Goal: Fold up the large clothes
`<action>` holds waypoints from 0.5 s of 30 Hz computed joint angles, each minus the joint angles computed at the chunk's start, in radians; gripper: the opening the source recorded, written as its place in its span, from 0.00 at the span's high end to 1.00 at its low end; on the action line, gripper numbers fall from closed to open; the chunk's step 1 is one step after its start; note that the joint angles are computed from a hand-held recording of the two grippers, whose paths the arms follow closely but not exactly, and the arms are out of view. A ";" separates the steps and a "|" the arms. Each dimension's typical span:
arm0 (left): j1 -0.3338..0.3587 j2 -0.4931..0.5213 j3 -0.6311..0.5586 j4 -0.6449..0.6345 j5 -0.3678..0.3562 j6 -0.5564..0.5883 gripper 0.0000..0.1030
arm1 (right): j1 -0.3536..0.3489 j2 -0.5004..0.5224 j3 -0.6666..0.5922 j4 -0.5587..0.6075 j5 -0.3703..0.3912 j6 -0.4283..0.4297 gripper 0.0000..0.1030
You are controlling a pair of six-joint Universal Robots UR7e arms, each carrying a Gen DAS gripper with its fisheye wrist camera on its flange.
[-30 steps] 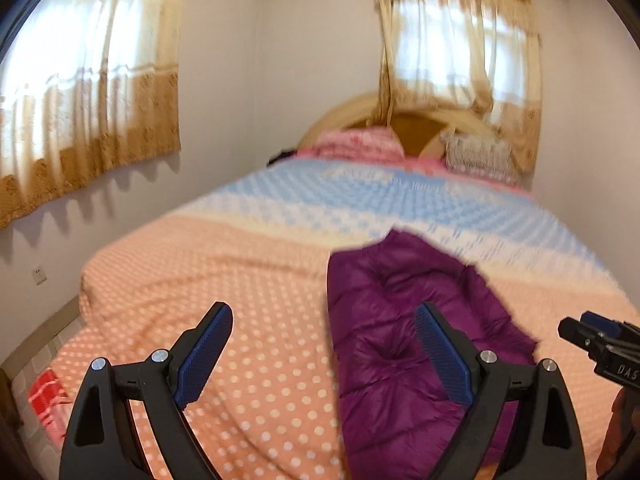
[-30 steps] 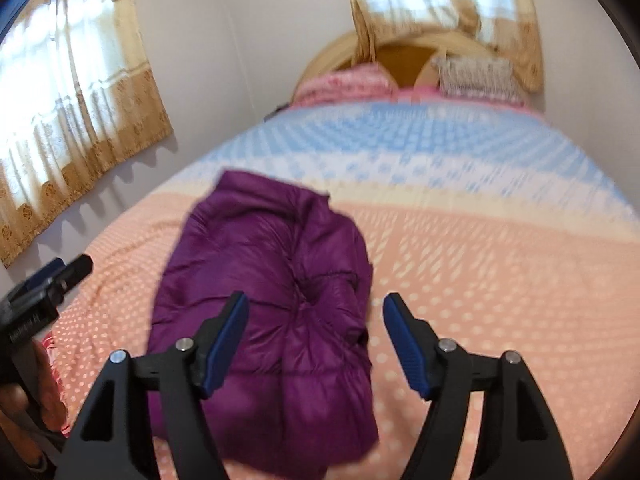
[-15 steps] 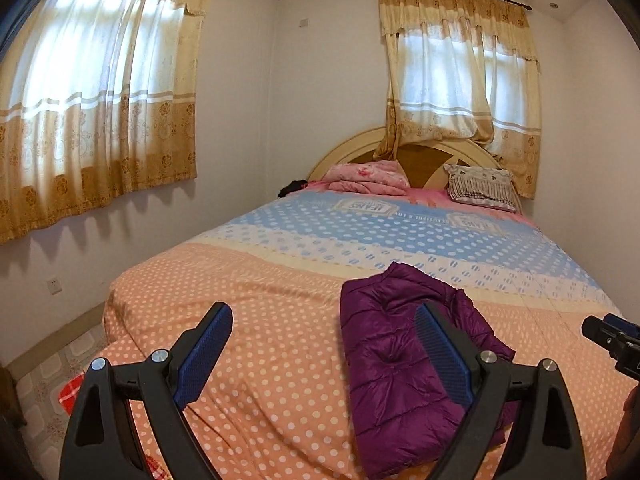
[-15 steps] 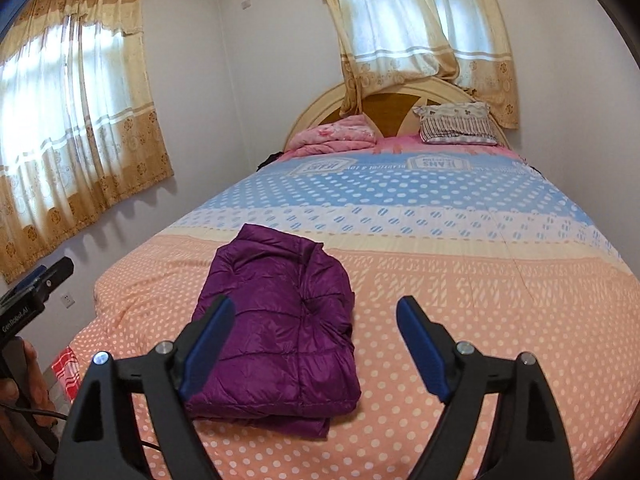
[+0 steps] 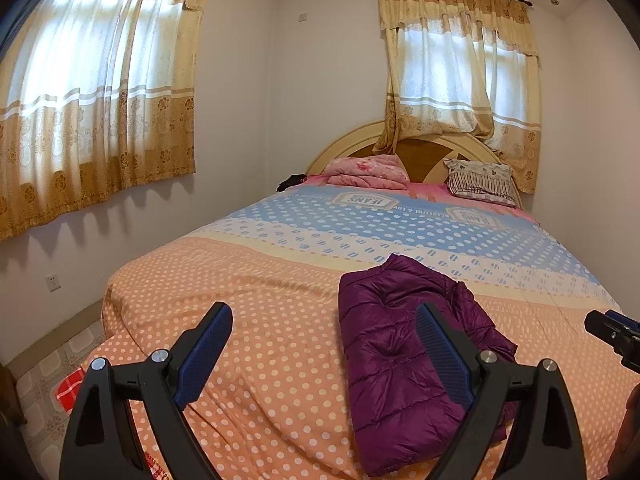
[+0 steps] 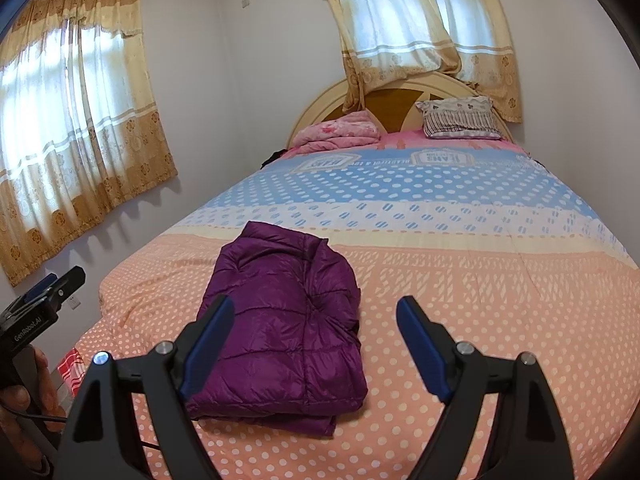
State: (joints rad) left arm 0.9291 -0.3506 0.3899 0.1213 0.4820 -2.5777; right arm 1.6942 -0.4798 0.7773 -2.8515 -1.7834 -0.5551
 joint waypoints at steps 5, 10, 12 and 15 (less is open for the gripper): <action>0.001 0.009 -0.017 0.015 0.000 -0.003 0.10 | 0.001 -0.001 0.003 0.005 0.000 0.002 0.17; 0.002 0.017 -0.031 0.031 0.001 -0.009 0.10 | 0.005 0.002 0.003 0.010 -0.002 0.001 0.17; 0.002 0.018 -0.031 0.029 -0.002 -0.007 0.10 | 0.007 0.005 0.000 0.015 -0.002 0.002 0.17; 0.002 0.016 -0.028 0.026 -0.001 -0.007 0.10 | 0.006 0.006 -0.004 0.022 0.001 0.004 0.17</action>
State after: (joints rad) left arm 0.9310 -0.3345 0.3616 0.1471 0.4812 -2.5849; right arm 1.7003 -0.4738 0.7732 -2.8297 -1.7828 -0.5507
